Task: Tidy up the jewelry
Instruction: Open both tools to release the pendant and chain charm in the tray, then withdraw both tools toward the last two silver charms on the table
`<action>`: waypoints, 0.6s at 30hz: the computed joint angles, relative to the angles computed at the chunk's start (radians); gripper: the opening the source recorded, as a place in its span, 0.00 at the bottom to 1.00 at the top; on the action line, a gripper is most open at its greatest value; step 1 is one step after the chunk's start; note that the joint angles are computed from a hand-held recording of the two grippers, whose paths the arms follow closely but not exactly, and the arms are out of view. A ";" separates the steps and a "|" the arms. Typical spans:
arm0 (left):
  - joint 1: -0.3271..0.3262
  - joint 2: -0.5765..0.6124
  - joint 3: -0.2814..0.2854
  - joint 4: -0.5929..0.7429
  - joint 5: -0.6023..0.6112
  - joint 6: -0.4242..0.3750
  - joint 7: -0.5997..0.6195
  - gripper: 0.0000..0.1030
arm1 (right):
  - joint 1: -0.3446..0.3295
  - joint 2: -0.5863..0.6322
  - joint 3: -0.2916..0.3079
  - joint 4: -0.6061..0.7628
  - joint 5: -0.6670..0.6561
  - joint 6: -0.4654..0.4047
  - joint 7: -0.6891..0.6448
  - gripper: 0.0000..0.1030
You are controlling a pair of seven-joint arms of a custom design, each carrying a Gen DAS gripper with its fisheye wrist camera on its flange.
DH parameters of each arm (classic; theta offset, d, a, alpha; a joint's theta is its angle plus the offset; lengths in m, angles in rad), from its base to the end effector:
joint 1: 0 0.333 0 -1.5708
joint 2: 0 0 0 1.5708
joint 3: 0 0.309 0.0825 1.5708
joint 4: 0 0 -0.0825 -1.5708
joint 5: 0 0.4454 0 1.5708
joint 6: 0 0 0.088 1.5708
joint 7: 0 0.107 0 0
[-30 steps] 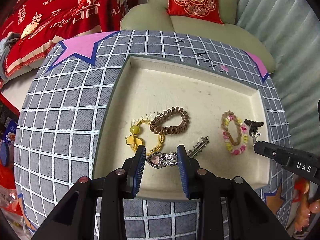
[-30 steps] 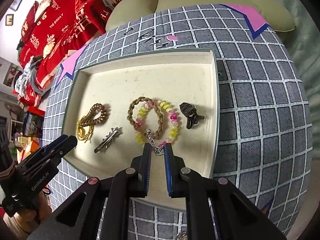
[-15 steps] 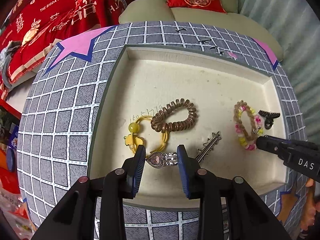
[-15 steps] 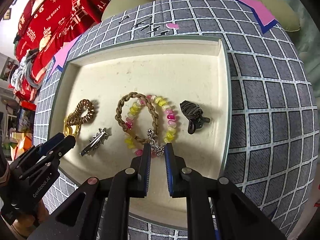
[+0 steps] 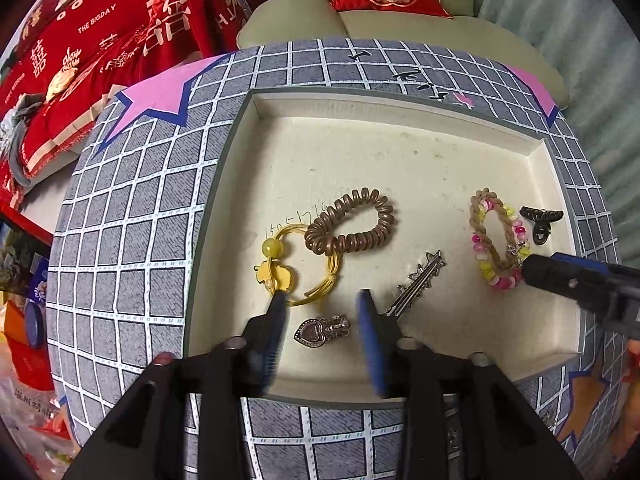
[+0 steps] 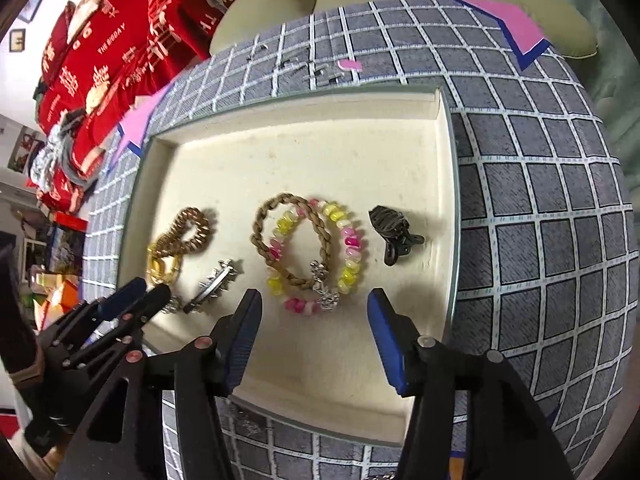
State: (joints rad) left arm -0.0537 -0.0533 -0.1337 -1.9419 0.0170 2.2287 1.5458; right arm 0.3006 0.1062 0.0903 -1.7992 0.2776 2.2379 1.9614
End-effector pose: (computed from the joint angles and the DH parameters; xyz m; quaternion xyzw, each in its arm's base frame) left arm 0.6223 -0.1187 0.5133 -0.6346 0.7540 -0.1245 0.1147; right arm 0.6272 0.2653 0.4922 -0.6426 0.7378 0.0533 0.1997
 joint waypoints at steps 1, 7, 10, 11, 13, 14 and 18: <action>0.000 -0.012 -0.001 -0.012 0.011 0.018 -0.011 0.85 | 0.000 -0.007 -0.001 -0.005 0.002 0.008 0.003 0.58; 0.000 -0.038 0.001 -0.024 0.005 0.038 0.001 0.86 | -0.007 -0.046 -0.005 -0.034 0.043 0.047 0.025 0.62; 0.000 -0.056 0.002 -0.035 0.000 0.044 -0.001 0.87 | -0.008 -0.070 -0.007 -0.055 0.058 0.064 0.033 0.72; 0.000 -0.063 0.003 -0.039 -0.001 0.044 -0.002 1.00 | -0.008 -0.077 -0.007 -0.061 0.059 0.067 0.033 0.74; 0.001 -0.082 0.001 -0.056 0.007 0.057 -0.013 1.00 | -0.007 -0.091 -0.008 -0.071 0.062 0.069 0.035 0.74; 0.001 -0.086 0.001 -0.058 0.008 0.053 -0.012 1.00 | -0.007 -0.099 -0.008 -0.077 0.063 0.070 0.038 0.77; -0.002 -0.107 0.002 -0.068 -0.005 0.024 -0.012 1.00 | -0.004 -0.138 -0.010 -0.111 0.057 0.081 0.060 0.81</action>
